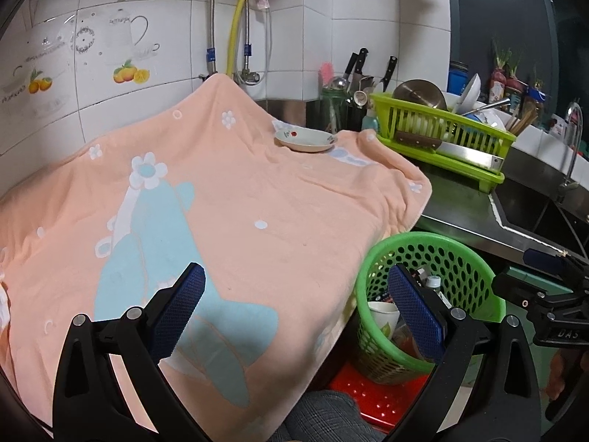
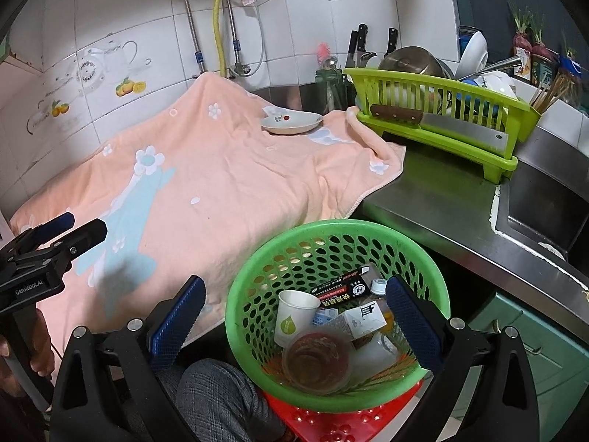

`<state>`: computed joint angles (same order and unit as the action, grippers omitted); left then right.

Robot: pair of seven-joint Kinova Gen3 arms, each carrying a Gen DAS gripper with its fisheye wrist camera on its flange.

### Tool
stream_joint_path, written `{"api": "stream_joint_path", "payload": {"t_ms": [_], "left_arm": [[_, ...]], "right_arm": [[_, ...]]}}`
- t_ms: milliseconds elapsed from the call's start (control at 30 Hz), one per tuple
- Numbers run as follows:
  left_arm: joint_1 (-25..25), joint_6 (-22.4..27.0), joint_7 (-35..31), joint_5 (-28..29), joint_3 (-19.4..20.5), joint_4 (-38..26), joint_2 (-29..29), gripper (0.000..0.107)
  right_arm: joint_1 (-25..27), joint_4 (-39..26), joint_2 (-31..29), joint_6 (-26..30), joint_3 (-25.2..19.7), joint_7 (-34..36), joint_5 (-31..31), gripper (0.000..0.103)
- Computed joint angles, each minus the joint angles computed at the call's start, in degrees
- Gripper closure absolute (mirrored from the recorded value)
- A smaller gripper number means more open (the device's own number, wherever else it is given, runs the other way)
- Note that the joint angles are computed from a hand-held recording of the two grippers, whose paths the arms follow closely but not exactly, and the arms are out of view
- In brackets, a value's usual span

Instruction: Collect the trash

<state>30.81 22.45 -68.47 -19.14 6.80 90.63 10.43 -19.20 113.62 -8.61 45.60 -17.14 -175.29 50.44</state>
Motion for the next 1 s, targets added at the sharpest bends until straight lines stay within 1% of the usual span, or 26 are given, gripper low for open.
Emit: {"api": "stream_joint_path", "payload": {"t_ms": [100, 300, 600, 767, 1000], "left_arm": [[0.7, -0.6, 1.3, -1.5, -0.7, 0.3, -0.1, 0.010], [0.5, -2.0, 1.9, -1.7, -0.8, 1.0, -0.5, 0.010], [1.3, -3.9, 4.7, -3.9, -1.7, 2.0, -1.2, 0.010], [1.1, -4.5, 5.3, -4.3, -1.6, 2.4, -1.6, 0.010], [1.6, -6.1, 8.5, -6.9, -2.5, 3.5, -2.5, 0.010]], "right_arm": [[0.0, -0.1, 0.1, -0.1, 0.1, 0.0, 0.1, 0.008], [-0.1, -0.5, 0.3, 0.4, -0.2, -1.5, 1.4, 0.008], [-0.5, -0.2, 0.0, 1.4, -0.9, -5.0, 5.1, 0.008], [-1.1, -0.1, -0.1, 1.8, -0.9, -5.5, 6.1, 0.008], [-1.5, -0.3, -0.1, 2.7, -1.2, -6.0, 7.1, 0.008]]}}
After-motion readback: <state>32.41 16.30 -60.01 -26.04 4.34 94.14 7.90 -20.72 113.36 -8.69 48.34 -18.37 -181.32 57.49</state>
